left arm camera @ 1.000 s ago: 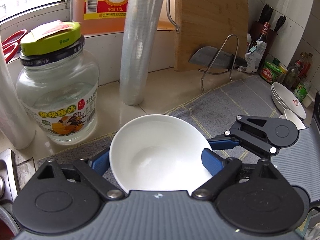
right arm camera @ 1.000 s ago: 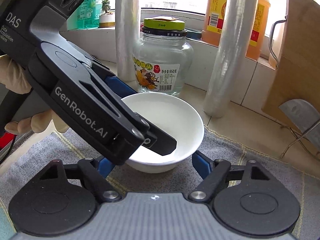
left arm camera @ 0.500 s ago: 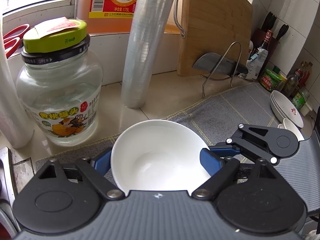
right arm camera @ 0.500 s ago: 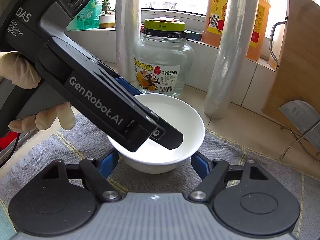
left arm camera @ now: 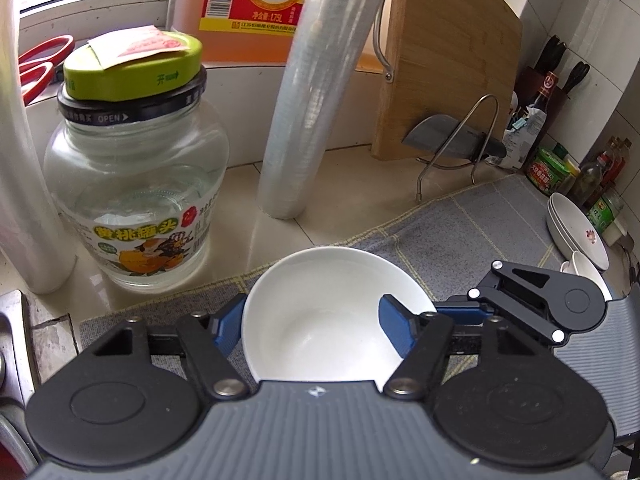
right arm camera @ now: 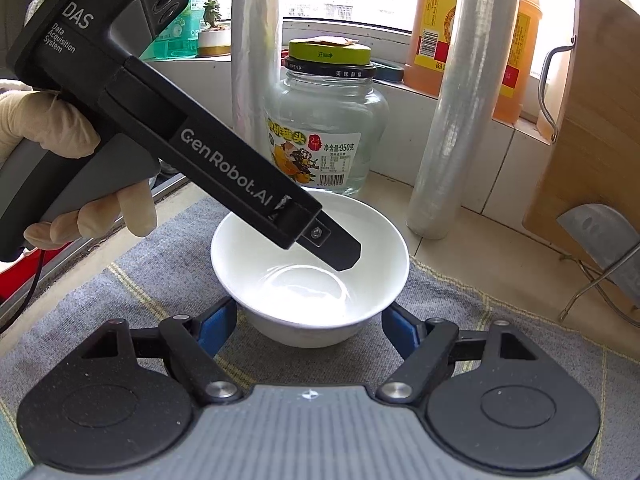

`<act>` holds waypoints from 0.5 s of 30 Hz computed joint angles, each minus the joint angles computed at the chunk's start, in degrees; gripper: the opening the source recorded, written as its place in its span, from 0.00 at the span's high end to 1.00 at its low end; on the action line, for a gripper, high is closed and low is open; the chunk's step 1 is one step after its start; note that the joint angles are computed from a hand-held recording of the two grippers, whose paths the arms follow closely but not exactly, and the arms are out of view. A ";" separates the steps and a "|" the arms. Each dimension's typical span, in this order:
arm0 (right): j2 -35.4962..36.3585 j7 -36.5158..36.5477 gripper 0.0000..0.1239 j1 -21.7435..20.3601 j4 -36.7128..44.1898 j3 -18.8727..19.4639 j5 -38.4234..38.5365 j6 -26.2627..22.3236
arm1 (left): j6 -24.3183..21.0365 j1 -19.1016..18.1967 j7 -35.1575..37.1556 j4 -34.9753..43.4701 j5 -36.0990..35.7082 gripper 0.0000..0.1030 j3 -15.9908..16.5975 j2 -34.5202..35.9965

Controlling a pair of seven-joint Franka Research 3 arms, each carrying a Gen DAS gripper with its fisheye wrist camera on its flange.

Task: Organize plates and bowls
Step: 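Lift the bowl with the left gripper and carry it over the nested bowls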

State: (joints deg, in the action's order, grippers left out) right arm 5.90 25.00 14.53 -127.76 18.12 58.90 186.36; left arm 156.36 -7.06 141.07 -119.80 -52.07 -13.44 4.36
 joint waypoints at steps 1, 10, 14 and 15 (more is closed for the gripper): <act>0.00 0.21 0.33 0.13 -0.01 -0.16 -0.21 -0.02 | -0.09 0.01 -0.09 0.11 0.11 0.33 0.01 0.10; -0.82 11.27 0.33 3.42 -2.01 -4.74 -10.90 -0.85 | -1.12 0.03 -0.08 -0.10 -0.50 0.35 0.19 -0.51; -1.81 13.60 0.33 3.25 -2.80 -4.84 -12.93 -1.54 | -1.04 -0.27 -0.07 -0.61 -0.93 0.35 0.34 -1.15; -2.08 14.38 0.33 3.54 -3.05 -5.23 -13.74 -1.66 | -1.24 -0.31 0.04 -0.63 -1.13 0.35 0.44 -1.32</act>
